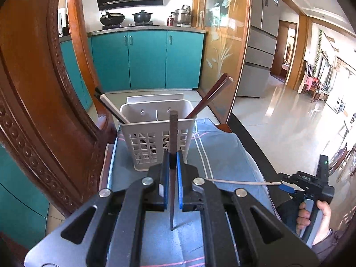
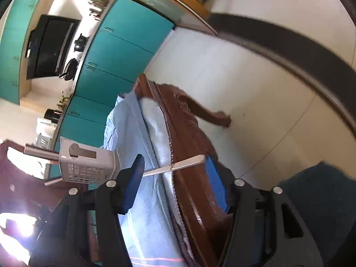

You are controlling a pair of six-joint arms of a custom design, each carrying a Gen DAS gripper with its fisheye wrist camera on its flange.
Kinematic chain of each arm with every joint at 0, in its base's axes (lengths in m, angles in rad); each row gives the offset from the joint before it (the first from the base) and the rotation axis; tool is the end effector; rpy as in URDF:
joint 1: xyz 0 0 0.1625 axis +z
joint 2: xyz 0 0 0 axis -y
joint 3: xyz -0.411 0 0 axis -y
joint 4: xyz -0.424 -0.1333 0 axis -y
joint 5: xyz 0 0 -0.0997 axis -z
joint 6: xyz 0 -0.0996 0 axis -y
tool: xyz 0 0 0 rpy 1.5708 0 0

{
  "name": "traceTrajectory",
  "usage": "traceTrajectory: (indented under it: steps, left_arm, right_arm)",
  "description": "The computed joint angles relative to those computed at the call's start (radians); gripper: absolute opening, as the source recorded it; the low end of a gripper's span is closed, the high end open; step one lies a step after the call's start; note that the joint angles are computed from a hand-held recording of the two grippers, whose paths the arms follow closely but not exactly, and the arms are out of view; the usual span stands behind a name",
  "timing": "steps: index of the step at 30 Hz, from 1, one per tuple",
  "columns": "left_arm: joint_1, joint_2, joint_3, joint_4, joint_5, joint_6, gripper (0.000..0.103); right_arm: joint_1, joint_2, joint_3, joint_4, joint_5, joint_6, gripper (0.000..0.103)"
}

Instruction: Organize utensils

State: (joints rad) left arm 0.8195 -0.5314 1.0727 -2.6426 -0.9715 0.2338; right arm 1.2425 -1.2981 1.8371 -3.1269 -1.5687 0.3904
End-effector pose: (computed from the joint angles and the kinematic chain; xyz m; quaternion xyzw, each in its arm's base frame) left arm -0.4385 -0.7471 0.1318 0.3678 0.8490 -0.3150 0.2113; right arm -0.0709 -0.6221 0.3731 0.3067 0.8178 -0.4867 0.0160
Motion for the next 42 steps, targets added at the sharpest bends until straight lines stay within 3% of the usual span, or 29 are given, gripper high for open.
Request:
traceTrajectory:
  steps: [2, 4, 7, 9, 15, 18, 23, 26, 28, 37, 40, 42]
  left_arm:
    - [0.001, -0.003, 0.005, -0.005, 0.006, -0.007, 0.007]
    - [0.003, -0.007, 0.010, -0.006, 0.008, -0.010, 0.007]
    - [0.004, -0.007, 0.007, -0.005, 0.011, -0.011, 0.007]
    - [0.004, -0.007, 0.006, -0.005, 0.008, -0.011, 0.007]
    - [0.002, -0.011, 0.015, -0.014, 0.005, -0.014, 0.007]
    - [-0.001, -0.019, 0.023, -0.033, 0.004, -0.013, 0.007]
    - [-0.007, -0.025, 0.026, -0.095, 0.014, 0.007, 0.007]
    - [-0.008, -0.026, 0.014, -0.113, 0.017, 0.013, 0.007]
    - [-0.010, -0.026, 0.001, -0.122, 0.019, 0.018, 0.007]
    - [-0.027, -0.002, -0.131, -0.185, 0.007, 0.093, 0.007]
    - [-0.033, 0.060, -0.254, -0.235, 0.013, 0.141, 0.007]
    - [-0.028, 0.121, -0.369, -0.249, 0.001, 0.148, 0.007]
  right_arm:
    - [-0.010, 0.014, -0.002, -0.021, 0.037, 0.024, 0.057]
    - [-0.004, 0.027, 0.000, -0.065, 0.025, 0.022, 0.056]
    - [-0.005, 0.033, 0.004, -0.102, 0.042, 0.008, 0.020]
    - [-0.006, 0.045, 0.006, -0.170, 0.059, -0.016, 0.015]
    - [0.017, 0.037, -0.007, -0.247, 0.093, -0.104, 0.011]
    - [0.077, 0.032, -0.025, -0.254, 0.025, -0.232, 0.010]
    - [0.232, 0.044, -0.086, -0.208, -0.153, -0.527, 0.008]
    - [0.306, 0.071, -0.131, -0.191, -0.234, -0.650, 0.008]
    - [0.343, 0.082, -0.159, -0.160, -0.247, -0.707, 0.008]
    - [0.447, 0.104, -0.305, -0.015, -0.180, -0.798, 0.008]
    - [0.491, 0.148, -0.383, -0.045, -0.188, -0.866, 0.007]
    - [0.522, 0.221, -0.481, -0.068, -0.234, -0.921, 0.007]
